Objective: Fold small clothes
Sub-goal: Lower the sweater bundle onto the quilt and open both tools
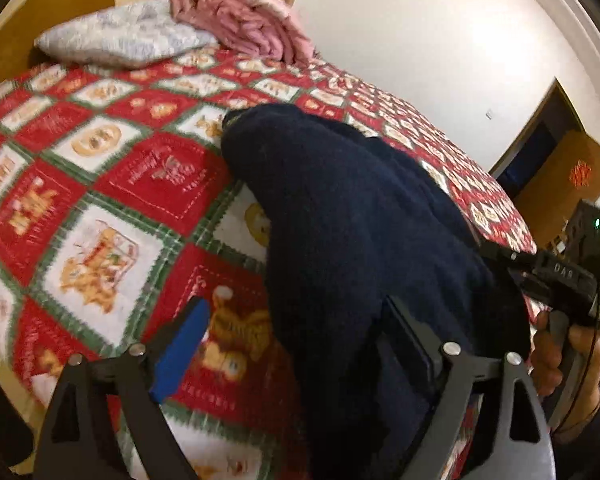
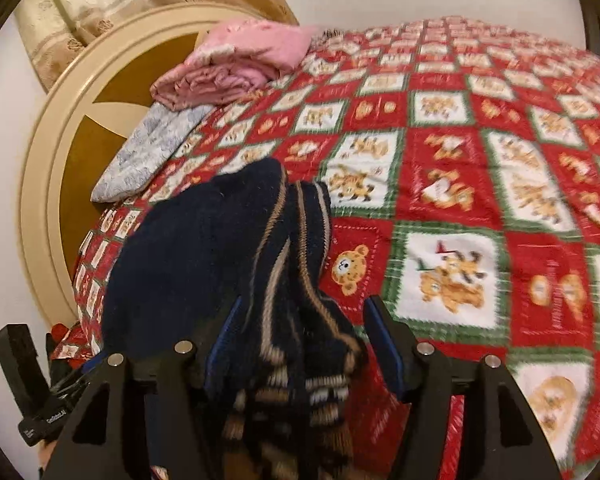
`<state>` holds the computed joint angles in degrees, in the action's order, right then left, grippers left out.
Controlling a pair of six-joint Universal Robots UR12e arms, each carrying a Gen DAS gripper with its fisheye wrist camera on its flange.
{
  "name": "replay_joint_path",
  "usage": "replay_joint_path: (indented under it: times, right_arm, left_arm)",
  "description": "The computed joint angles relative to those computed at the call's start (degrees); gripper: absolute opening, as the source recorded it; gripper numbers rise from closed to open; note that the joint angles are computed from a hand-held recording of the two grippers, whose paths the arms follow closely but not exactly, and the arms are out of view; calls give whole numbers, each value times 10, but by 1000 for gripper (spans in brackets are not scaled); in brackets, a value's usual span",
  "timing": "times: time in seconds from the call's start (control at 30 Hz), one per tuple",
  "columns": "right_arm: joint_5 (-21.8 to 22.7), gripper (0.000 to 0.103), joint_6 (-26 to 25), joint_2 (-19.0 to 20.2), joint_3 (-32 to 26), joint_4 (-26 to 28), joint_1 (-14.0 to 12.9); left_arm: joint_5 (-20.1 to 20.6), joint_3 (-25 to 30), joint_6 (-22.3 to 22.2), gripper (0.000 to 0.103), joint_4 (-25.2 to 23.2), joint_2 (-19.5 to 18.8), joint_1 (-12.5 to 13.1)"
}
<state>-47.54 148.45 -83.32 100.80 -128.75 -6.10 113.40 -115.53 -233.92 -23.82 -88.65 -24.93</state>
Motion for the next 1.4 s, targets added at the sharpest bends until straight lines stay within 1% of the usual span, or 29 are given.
replay_joint_path:
  times: [0.13,0.2,0.23,0.3,0.4,0.43,0.5,0.53,0.57,0.6,0.67,0.7,0.8,0.87,1.03,1.3,1.4]
  right_arm:
    - [11,62,0,-42,40,-54,-23]
    - [21,62,0,-67,63,-78,-37]
    - [28,63,-5,-79,73,-86,-44]
    - [34,63,-23,-103,95,-101,-55]
    - [39,63,-51,-132,117,-112,-66]
    - [45,63,-60,-140,124,-114,-71]
    - [57,66,-74,-157,139,-125,-79]
    - [62,69,-80,-165,147,-136,-83]
    - [65,69,-80,-174,157,-159,-87]
    - [69,69,-81,-181,163,-173,-91]
    - [91,70,-97,-194,168,-169,-99]
    - [98,70,-98,-199,170,-167,-103]
    - [122,70,-105,-214,173,-158,-115]
    - [129,70,-103,-222,177,-164,-122]
    - [138,70,-115,-232,179,-141,-133]
    - [149,70,-127,-238,183,-130,-140]
    - [147,70,-131,-238,183,-122,-140]
  left_arm:
    - [30,7,2,90,-13,8,-24]
    - [56,13,2,90,-12,11,-40]
    - [68,16,2,90,-12,12,-47]
    - [90,21,16,90,-6,12,-61]
    - [130,34,28,90,-9,11,-83]
    - [138,36,31,90,-7,11,-87]
    - [170,44,38,94,-8,10,-98]
    - [181,46,40,99,-6,9,-103]
    - [197,48,44,102,2,8,-108]
    - [207,49,48,102,10,8,-111]
    - [208,51,63,102,22,9,-114]
    - [208,54,66,102,20,8,-116]
    - [226,61,76,102,16,4,-123]
    - [226,62,77,102,18,4,-125]
    - [237,66,82,102,25,1,-132]
    - [245,74,92,103,29,-4,-140]
    - [246,76,90,103,23,-6,-142]
